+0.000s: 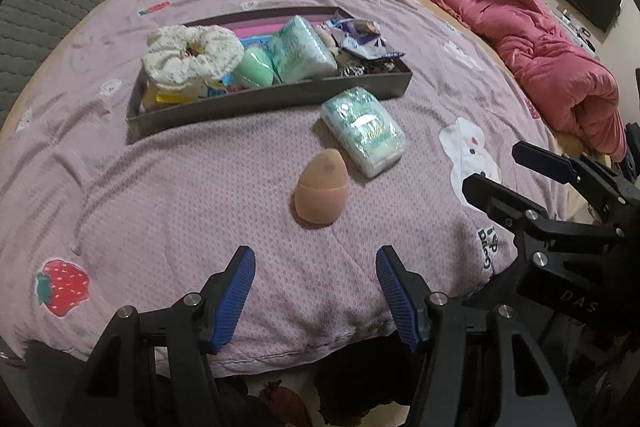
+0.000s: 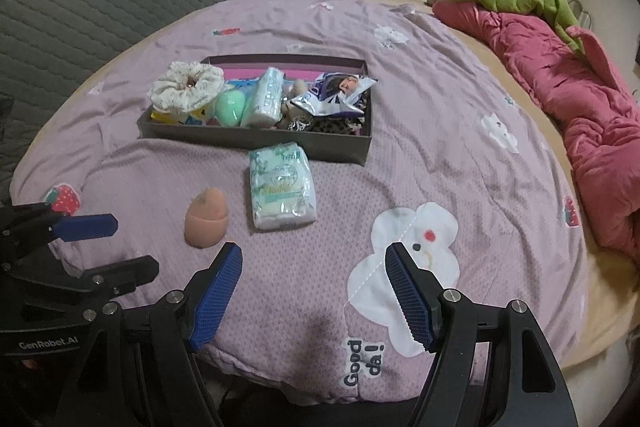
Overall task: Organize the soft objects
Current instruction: 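Move the left tool to the peach makeup sponge while the right tool approaches the second tissue pack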
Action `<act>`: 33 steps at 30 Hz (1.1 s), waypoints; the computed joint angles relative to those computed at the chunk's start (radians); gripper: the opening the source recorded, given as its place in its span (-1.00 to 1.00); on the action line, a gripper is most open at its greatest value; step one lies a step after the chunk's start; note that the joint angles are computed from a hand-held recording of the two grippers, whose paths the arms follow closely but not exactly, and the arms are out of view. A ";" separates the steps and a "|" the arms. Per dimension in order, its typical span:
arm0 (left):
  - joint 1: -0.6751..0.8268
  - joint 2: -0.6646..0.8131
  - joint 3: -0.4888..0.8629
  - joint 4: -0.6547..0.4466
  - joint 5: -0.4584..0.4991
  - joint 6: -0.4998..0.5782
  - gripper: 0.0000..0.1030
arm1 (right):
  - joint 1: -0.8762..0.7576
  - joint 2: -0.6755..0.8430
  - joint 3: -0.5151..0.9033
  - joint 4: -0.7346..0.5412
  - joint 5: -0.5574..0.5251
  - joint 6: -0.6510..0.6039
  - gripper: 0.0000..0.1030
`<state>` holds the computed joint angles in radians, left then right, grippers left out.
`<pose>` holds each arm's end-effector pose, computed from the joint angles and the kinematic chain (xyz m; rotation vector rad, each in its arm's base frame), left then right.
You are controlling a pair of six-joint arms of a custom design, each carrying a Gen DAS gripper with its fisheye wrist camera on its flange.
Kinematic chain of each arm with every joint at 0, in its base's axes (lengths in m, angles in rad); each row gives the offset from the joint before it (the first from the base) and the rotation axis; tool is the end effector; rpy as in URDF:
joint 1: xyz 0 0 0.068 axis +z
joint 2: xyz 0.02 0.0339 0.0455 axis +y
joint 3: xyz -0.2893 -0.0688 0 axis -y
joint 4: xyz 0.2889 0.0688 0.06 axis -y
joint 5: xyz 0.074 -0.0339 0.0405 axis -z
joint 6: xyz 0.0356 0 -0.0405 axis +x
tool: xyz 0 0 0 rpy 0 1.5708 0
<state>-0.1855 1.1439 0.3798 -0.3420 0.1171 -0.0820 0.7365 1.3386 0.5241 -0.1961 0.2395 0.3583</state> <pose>0.1951 -0.0409 0.1225 0.1762 2.6810 -0.2408 0.1931 0.1637 0.1341 -0.3911 2.5115 0.1193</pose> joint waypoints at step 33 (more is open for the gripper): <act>0.038 0.313 0.053 0.239 0.069 0.000 0.21 | -0.049 0.213 0.017 0.097 -0.027 -0.051 0.46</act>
<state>-0.1472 1.4568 0.4327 -0.1031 0.1862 -0.0824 0.6871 1.5513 0.5407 -0.0994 0.2128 0.3074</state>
